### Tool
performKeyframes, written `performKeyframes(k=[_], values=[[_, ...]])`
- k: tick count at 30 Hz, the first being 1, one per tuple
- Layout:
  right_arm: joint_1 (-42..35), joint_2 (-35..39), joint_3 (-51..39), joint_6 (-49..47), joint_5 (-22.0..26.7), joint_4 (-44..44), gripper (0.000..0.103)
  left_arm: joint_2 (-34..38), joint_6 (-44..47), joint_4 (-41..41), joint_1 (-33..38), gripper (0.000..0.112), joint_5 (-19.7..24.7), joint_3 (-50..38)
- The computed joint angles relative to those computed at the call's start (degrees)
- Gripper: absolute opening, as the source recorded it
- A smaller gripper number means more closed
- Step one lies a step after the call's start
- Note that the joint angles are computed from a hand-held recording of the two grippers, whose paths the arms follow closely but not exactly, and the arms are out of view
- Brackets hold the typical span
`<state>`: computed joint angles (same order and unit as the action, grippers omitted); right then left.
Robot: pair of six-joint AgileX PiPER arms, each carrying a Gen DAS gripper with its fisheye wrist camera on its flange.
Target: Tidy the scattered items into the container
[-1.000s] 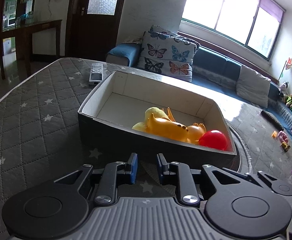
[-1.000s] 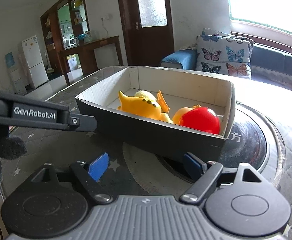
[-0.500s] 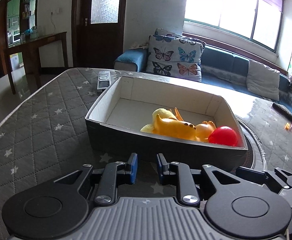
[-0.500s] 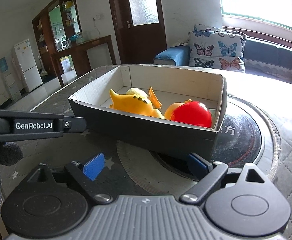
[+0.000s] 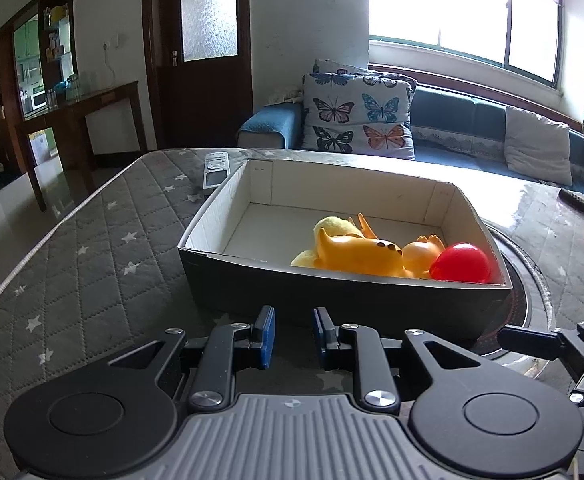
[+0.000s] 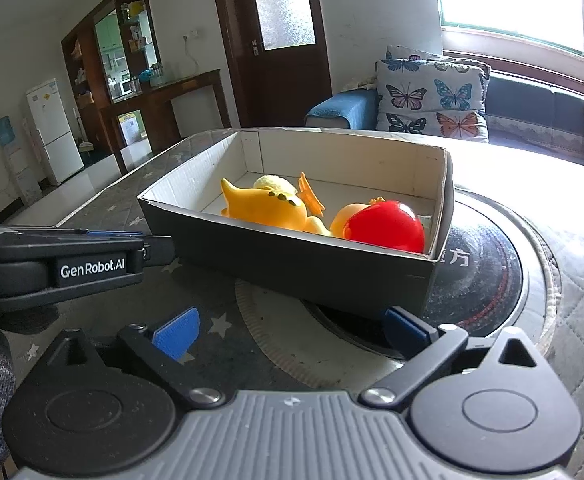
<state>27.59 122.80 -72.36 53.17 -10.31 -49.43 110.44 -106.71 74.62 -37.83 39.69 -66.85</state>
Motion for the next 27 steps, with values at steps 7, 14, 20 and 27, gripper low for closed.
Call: performKeyframes(k=[7, 14, 20, 27], values=[[0.80, 0.13, -0.55, -0.43, 2.10, 1.05, 0.103, 0.76, 2.48, -1.32, 0.03, 0.023, 0.19, -0.94], [1.24, 0.63, -1.57, 3.79, 4.45, -2.74, 0.103, 1.56, 4.70, -1.90, 0.46, 0.023, -0.11, -2.23], [0.90, 1.39, -2.55, 15.53, 4.95, -14.58, 0.103, 2.76, 6.80, -3.08, 0.72, 0.023, -0.16, -3.99], [0.35, 2.22, -4.34, 34.72, 5.30, -33.60, 0.103, 4.07, 9.92, -4.90, 1.08, 0.023, -0.03, -5.99]])
